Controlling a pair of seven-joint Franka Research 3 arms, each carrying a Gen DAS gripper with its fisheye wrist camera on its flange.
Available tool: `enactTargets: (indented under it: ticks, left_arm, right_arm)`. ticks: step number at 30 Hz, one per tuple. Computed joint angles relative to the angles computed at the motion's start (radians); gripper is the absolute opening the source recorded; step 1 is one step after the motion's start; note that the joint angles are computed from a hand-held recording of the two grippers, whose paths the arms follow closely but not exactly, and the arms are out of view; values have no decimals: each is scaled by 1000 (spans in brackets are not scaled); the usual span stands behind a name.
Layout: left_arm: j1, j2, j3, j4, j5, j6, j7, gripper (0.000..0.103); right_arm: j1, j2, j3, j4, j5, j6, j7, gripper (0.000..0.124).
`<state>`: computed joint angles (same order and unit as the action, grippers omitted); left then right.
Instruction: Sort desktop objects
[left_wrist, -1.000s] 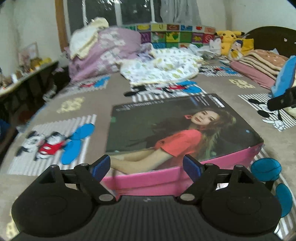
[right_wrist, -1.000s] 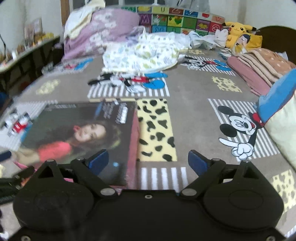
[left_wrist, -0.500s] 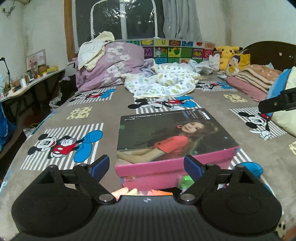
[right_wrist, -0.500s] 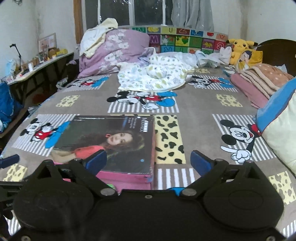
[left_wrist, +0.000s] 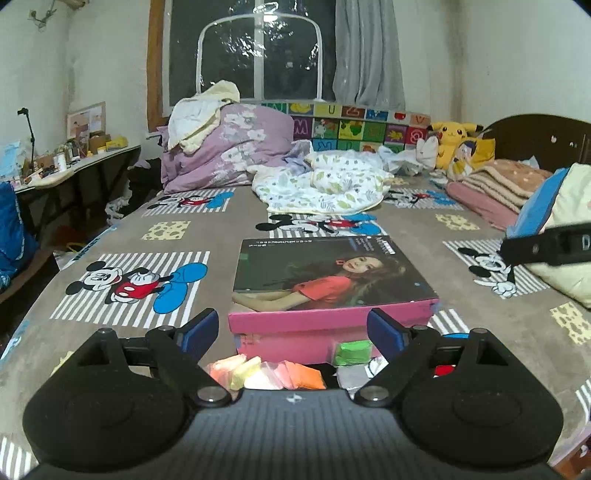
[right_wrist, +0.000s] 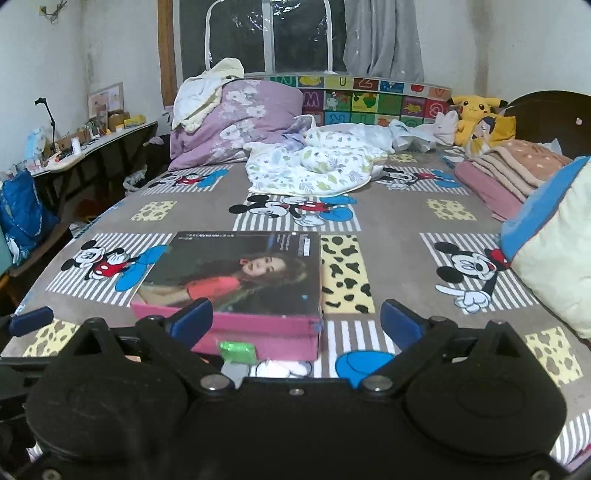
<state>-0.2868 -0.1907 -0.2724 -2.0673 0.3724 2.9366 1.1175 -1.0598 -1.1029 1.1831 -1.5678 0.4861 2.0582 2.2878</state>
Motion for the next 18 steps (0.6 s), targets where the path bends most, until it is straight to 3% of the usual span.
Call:
enactTargets:
  ticks: [18]
  left_arm:
    - [78,-233,-87,-195,134,36,-219,87]
  right_arm:
    - [181,-51,-25,-101,-14,-35,103,99]
